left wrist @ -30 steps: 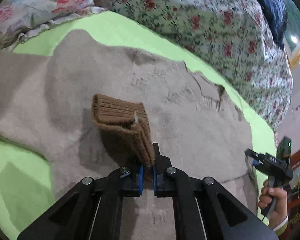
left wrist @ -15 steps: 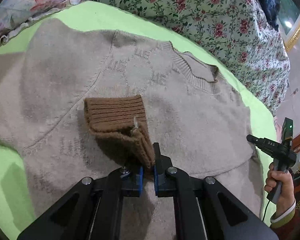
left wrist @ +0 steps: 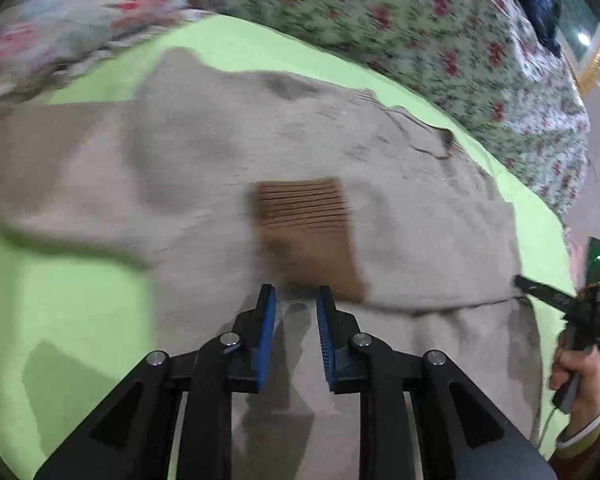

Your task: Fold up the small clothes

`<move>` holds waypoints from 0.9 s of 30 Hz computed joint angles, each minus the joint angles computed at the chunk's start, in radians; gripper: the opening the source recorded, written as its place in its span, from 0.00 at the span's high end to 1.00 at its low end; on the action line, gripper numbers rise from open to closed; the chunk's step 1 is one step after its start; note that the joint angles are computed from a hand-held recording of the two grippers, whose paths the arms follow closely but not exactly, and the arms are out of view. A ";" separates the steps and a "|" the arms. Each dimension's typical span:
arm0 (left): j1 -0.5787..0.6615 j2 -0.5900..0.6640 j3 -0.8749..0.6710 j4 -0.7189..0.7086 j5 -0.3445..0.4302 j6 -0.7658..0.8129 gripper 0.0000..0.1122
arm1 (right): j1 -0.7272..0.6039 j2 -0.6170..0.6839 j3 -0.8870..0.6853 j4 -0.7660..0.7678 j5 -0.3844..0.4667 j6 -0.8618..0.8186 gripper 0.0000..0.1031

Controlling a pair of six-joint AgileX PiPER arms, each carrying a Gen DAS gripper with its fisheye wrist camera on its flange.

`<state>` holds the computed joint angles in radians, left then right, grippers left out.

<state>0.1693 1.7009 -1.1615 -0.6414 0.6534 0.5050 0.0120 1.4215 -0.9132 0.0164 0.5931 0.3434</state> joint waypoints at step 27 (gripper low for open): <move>0.561 0.439 -0.701 0.006 0.190 -0.280 0.32 | 0.628 -0.226 0.199 -0.116 -0.049 0.547 0.48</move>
<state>0.7302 2.1403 -1.8624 -0.6351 0.8438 0.2254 0.6404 1.1950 -0.7139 -0.0993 0.5442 0.8901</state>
